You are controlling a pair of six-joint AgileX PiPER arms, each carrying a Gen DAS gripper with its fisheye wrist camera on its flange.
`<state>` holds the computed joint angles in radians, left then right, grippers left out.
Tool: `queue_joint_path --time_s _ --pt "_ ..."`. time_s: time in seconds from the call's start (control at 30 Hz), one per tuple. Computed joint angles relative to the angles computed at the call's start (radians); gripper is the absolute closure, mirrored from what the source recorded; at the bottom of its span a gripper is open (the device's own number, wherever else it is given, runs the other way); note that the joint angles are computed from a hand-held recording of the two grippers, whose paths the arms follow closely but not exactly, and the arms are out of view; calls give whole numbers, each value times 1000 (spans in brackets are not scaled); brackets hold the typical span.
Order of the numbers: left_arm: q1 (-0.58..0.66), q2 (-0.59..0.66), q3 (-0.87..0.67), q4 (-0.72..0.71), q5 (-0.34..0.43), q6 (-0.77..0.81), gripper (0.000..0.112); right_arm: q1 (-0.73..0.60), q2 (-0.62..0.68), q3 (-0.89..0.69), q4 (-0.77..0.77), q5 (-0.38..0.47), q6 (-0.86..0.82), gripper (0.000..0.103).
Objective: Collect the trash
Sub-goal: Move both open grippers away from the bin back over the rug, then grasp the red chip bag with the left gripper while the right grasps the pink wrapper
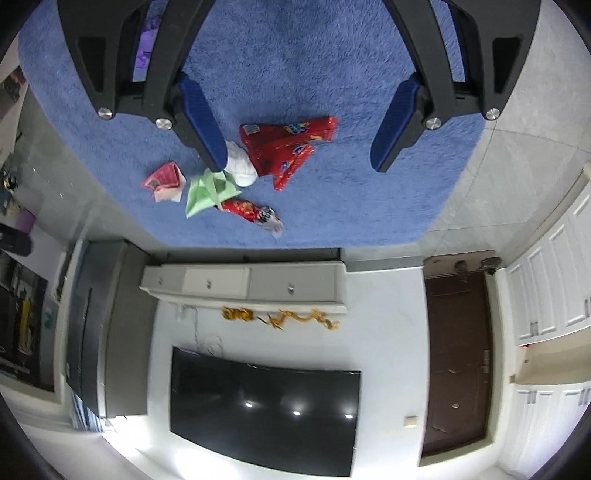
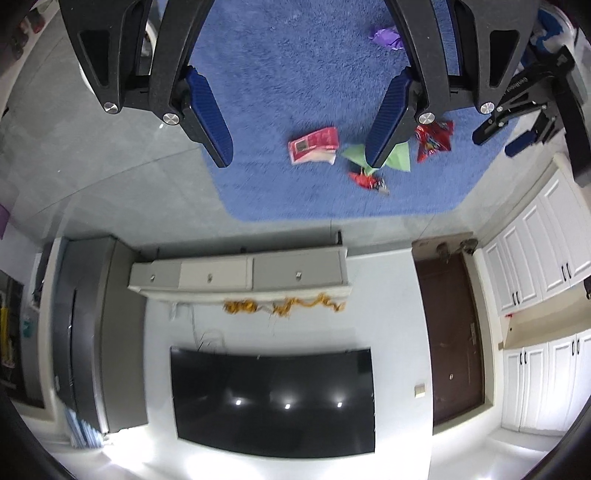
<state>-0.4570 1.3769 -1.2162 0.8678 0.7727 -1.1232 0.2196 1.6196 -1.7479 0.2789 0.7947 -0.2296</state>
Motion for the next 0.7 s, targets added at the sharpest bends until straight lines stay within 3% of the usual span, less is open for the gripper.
queue_joint_path --time_s 0.13,0.4,0.57,0.7 --pt "58 77 -65 -104 -70 153 33 6 104 -57 16 9 -2 31" --pt "167 234 -163 -286 -135 332 33 -14 285 -188 53 64 -19 29" --pt "215 292 -196 -385 -169 411 34 0 430 -342 65 127 -20 25" --pt "269 309 -210 -559 -194 541 34 23 529 -469 66 179 -35 20"
